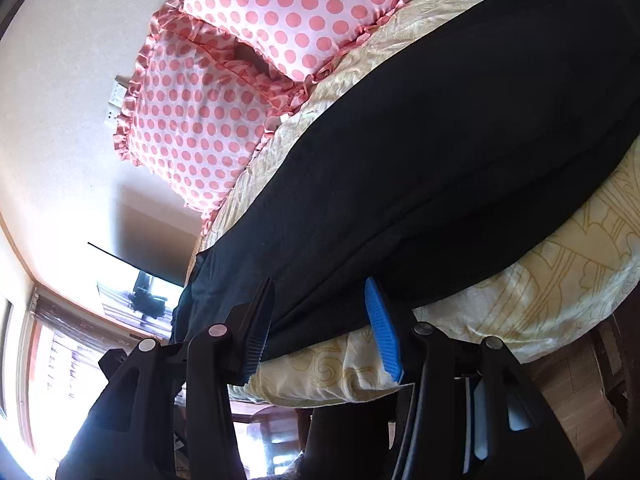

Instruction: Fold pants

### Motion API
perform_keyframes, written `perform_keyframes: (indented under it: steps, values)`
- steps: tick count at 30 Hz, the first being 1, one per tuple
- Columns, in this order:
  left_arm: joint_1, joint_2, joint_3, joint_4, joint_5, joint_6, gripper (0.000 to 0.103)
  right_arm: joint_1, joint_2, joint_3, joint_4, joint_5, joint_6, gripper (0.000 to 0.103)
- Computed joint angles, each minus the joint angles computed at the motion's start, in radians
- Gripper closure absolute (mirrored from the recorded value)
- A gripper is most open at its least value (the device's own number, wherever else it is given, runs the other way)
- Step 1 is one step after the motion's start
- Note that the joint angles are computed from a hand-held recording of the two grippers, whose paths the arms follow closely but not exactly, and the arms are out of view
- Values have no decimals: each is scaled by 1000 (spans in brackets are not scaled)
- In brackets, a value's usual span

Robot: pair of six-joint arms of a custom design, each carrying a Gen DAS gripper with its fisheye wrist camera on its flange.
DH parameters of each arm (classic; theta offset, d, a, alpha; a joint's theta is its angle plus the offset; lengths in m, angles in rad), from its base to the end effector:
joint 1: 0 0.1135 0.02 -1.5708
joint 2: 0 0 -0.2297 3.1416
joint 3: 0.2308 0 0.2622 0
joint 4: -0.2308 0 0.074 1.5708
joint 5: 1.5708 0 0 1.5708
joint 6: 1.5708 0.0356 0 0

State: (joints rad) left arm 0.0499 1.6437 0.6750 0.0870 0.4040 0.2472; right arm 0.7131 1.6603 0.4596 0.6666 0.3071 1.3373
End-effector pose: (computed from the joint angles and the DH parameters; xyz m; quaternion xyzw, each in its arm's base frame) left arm 0.2989 0.0009 0.0838 0.1583 0.9109 -0.1378 0.3552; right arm 0.2201 0.1761 0.0711 0.3357 0.7937 0.3496 0.3676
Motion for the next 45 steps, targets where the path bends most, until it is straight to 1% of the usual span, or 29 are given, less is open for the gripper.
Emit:
perform_keyframes:
  steps: [3,5,6,7,9,11,13,15,16,18,20,22,23,24,25,27,28,29,30,31,33,34,35,36,38,40,41,45]
  values:
    - [-2,24,6,12,-11,8,22,-9,15,24,-28,47,12,53]
    - [7,26,-1,19,-1,14,22,-16,29,51,-71,87,-1,68]
    - [10,28,0,20,1,18,21,-22,41,67,-93,103,-5,87]
    - [11,24,-4,21,2,21,21,-24,49,68,-96,112,0,97]
    - [12,13,-11,24,3,17,20,-15,60,34,-28,110,11,100]
    - [8,-8,-25,28,8,12,19,17,44,11,-38,135,23,100]
    - [5,-24,-34,38,17,7,16,56,32,-15,-37,155,58,100]
    - [-4,-31,-36,50,26,2,15,79,35,-39,-5,166,94,100]
    - [-12,-31,-36,59,27,1,15,81,37,-39,-5,166,94,100]
    - [-34,-17,-25,68,11,0,14,70,26,-16,-61,151,56,100]
    - [-52,5,-7,57,-8,4,14,53,-11,-11,-115,103,7,97]
    - [-60,25,5,41,-17,8,14,50,-94,-38,-171,60,-44,86]
    - [-61,37,11,39,-20,10,14,65,-152,-64,-200,80,-61,81]
    - [-61,42,6,50,-20,12,14,87,-231,-87,-268,129,-74,66]
    - [-60,39,-5,68,-19,17,13,112,-321,-108,-360,200,-81,55]
    - [-59,52,-8,86,-17,28,12,137,-528,-122,-642,351,-61,53]
    - [-59,57,-10,96,-16,32,10,116,-609,-119,-762,386,-71,53]
    - [-61,62,-14,111,-18,34,10,69,-665,-105,-865,405,-107,53]
    - [-65,66,-20,127,-25,36,8,1,-682,-75,-954,414,-159,53]
    - [-72,69,-27,143,-36,40,7,-78,-665,-41,-999,412,-231,53]
    - [-86,73,-39,172,-62,43,6,-265,-576,18,-980,359,-439,53]
    - [-93,70,-46,181,-73,40,5,-358,-490,68,-966,322,-526,53]
    - [-98,70,-49,188,-81,36,5,-447,-436,90,-927,262,-606,53]
    - [-101,70,-49,189,-86,33,4,-516,-371,119,-889,208,-657,53]
    - [-107,72,-43,183,-93,27,3,-632,-249,185,-846,123,-726,54]
    - [-109,75,-37,179,-98,24,2,-706,-156,231,-812,60,-769,54]
    - [-111,76,-37,180,-102,23,2,-734,-122,250,-803,37,-782,54]
    - [-118,81,-38,190,-118,22,2,-815,-61,247,-731,-89,-779,54]
